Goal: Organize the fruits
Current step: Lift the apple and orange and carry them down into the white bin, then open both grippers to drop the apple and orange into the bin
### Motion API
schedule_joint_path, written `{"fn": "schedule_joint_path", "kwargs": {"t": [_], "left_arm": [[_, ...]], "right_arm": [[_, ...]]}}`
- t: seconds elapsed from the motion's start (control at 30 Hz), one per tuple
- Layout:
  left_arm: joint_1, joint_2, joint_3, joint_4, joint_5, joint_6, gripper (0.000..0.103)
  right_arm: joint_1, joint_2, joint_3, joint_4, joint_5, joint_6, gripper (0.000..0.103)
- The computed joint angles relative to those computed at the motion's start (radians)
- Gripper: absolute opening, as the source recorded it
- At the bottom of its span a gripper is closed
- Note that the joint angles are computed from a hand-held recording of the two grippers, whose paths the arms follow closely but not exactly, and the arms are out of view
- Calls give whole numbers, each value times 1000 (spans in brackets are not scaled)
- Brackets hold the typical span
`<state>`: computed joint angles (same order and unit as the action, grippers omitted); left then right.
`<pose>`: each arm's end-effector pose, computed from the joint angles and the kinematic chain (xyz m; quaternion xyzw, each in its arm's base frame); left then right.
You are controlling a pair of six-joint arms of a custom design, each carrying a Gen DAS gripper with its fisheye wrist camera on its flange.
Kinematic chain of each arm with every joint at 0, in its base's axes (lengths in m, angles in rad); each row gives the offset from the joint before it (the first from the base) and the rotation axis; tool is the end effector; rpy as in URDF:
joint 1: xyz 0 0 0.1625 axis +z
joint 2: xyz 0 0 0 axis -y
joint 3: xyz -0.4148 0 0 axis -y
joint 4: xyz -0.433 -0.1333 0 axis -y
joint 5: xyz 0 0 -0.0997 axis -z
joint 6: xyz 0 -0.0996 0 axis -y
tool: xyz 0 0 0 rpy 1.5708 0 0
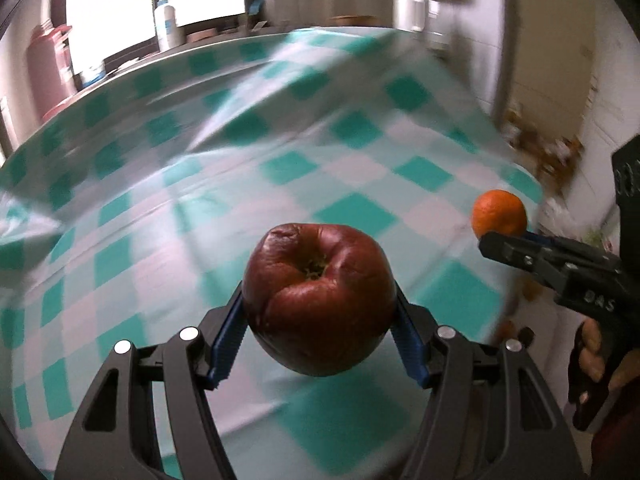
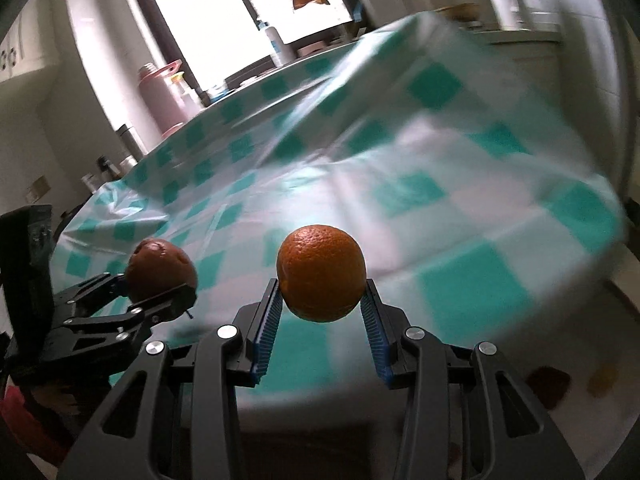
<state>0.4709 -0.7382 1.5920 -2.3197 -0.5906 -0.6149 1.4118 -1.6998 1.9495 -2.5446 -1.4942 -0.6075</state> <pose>-0.5122 -0.5032 0.0497 0.2355 0.8494 -0.3252 0.3426 0.0589 -0.5226 0.4585 0.2210 -0.9081 0.3416 0.0991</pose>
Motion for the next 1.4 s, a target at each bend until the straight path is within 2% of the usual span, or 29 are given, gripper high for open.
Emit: {"fn": "schedule_joint_path", "kwargs": {"t": [0.2,0.3,0.37,0.43,0.57,0.7,0.8,1.0,1.23,1.4], "left_arm": [[-27,135,-110,-93,-111,212,66],[-39,201,-161,-115,-168,310,66],[-44,240,-191,-121,-201,368,66],[-48,281,-221,-119,-239,426,66],[-32,362,-311,-16,-318,471,66],[8,459,-423,111,-428,500,66],[25,522,-487,199,-446,529,66],[55,584,-554,300,-437,493,66],[70,590,-560,298,-440,463,66],[72,578,-534,275,-472,470,67]], "right_arm": [[-101,-77,20,-24,-18,2,40],[-156,-92,25,-51,-58,6,40],[-177,-86,27,-79,-112,6,40],[-195,-61,21,-115,-199,5,40],[-211,11,-11,-153,-368,7,40],[-216,85,-61,-108,-523,-7,41],[-219,135,-104,-32,-612,24,40],[-224,160,-149,54,-591,38,40],[-241,146,-150,64,-534,24,43],[-256,101,-116,46,-468,25,63]]}}
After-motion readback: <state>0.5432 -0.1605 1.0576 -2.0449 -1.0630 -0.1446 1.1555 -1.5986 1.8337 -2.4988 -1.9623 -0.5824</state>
